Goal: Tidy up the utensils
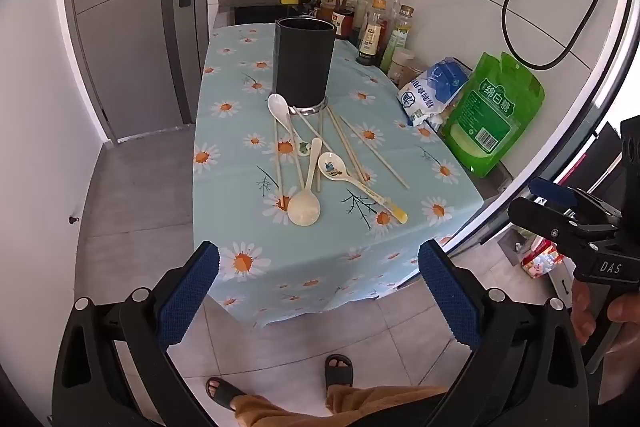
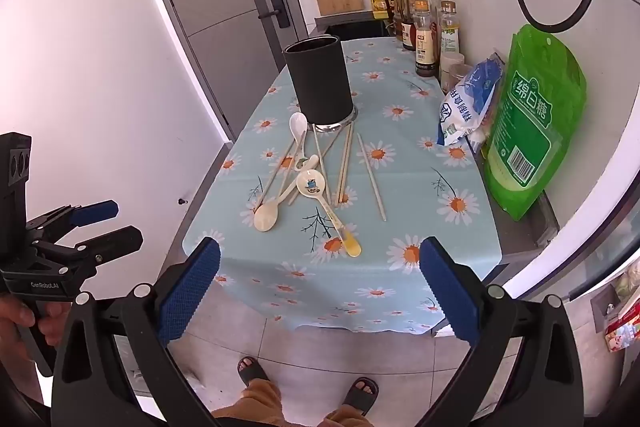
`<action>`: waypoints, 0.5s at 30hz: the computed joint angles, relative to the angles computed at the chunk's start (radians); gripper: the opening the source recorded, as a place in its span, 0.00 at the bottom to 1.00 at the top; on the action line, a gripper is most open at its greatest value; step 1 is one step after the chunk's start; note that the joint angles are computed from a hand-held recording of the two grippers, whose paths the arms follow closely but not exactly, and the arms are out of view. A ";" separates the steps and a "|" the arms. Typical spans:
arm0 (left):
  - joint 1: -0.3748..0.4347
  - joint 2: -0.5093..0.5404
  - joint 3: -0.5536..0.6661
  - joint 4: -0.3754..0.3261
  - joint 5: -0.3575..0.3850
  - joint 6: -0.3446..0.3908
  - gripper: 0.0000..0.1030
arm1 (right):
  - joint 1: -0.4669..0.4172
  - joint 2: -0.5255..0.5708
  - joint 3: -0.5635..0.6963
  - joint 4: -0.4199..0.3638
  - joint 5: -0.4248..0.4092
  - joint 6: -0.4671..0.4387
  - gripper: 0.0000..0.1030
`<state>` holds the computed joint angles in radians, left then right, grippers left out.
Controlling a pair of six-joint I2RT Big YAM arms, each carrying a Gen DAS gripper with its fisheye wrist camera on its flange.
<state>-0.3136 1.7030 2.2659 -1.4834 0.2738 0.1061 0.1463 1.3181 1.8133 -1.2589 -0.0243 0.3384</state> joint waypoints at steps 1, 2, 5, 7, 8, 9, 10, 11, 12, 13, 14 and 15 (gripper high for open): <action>0.002 0.003 0.004 -0.002 0.007 -0.002 0.94 | 0.002 0.002 0.003 -0.004 0.001 -0.001 0.96; 0.004 0.005 0.008 -0.005 0.015 -0.002 0.94 | 0.003 0.004 0.007 -0.007 -0.003 -0.001 0.96; 0.005 -0.007 -0.010 0.017 0.009 -0.013 0.94 | 0.011 0.019 0.020 -0.006 0.001 -0.011 0.96; -0.001 -0.001 0.004 0.006 0.002 -0.015 0.94 | 0.011 0.023 0.019 -0.002 0.000 -0.018 0.96; -0.001 0.001 0.009 0.002 0.005 -0.014 0.94 | 0.012 0.019 0.012 0.003 -0.002 -0.020 0.96; -0.002 0.002 0.012 0.000 0.005 -0.013 0.94 | 0.011 0.018 0.014 0.002 -0.002 -0.021 0.96; 0.006 0.001 0.014 -0.005 0.013 -0.003 0.94 | 0.011 0.018 0.007 0.008 0.002 -0.022 0.96; 0.006 0.010 0.029 -0.017 0.013 0.000 0.94 | 0.009 0.014 0.006 0.006 0.002 -0.023 0.96; 0.009 0.022 0.049 -0.032 0.018 0.005 0.94 | 0.005 0.012 0.000 0.009 -0.002 -0.021 0.96; 0.010 0.026 0.058 -0.038 0.021 0.007 0.94 | 0.014 0.023 0.027 -0.013 0.005 -0.011 0.96; 0.011 0.029 0.066 -0.042 0.023 0.009 0.94 | 0.010 0.021 0.026 -0.012 -0.002 -0.011 0.96; 0.012 0.032 0.074 -0.046 0.022 0.012 0.94 | 0.008 0.020 0.025 -0.012 -0.005 -0.013 0.96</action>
